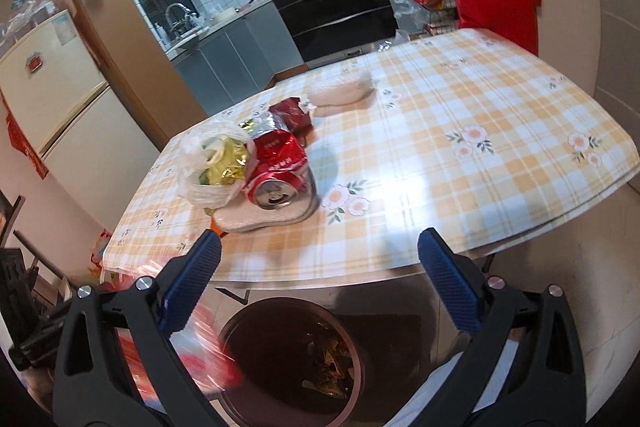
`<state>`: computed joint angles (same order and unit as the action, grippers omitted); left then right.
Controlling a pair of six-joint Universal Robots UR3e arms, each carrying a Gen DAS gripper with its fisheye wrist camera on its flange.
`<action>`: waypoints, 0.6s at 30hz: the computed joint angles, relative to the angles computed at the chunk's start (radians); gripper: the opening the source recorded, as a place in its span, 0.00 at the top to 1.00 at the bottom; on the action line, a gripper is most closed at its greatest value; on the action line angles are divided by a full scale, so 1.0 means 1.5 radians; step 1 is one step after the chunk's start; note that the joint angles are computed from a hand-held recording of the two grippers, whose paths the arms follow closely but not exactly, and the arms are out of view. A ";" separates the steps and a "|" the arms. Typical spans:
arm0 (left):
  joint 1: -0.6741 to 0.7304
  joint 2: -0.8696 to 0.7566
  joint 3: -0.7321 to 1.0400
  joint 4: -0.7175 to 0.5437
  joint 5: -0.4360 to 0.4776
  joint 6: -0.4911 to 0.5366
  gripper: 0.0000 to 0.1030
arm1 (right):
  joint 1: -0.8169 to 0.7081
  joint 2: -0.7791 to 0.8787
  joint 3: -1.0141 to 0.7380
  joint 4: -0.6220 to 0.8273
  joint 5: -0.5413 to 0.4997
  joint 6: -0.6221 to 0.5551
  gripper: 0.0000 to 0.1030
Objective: Collect trash
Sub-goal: 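Release the snack bag into the bin while the left tool drops the red-framed tray in, then reach the left tool to the white plastic bag and close on it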
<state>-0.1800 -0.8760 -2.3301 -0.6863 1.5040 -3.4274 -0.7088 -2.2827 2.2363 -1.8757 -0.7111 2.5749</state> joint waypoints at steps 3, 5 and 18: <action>0.010 0.006 -0.012 0.005 0.001 -0.011 0.33 | 0.003 0.012 0.012 -0.023 -0.006 0.006 0.06; 0.029 0.029 -0.025 0.000 0.002 -0.016 0.30 | 0.007 0.015 0.019 -0.033 -0.011 0.010 0.06; 0.169 0.167 -0.067 -0.117 0.009 0.028 0.18 | 0.085 0.073 0.057 -0.182 -0.074 0.071 0.06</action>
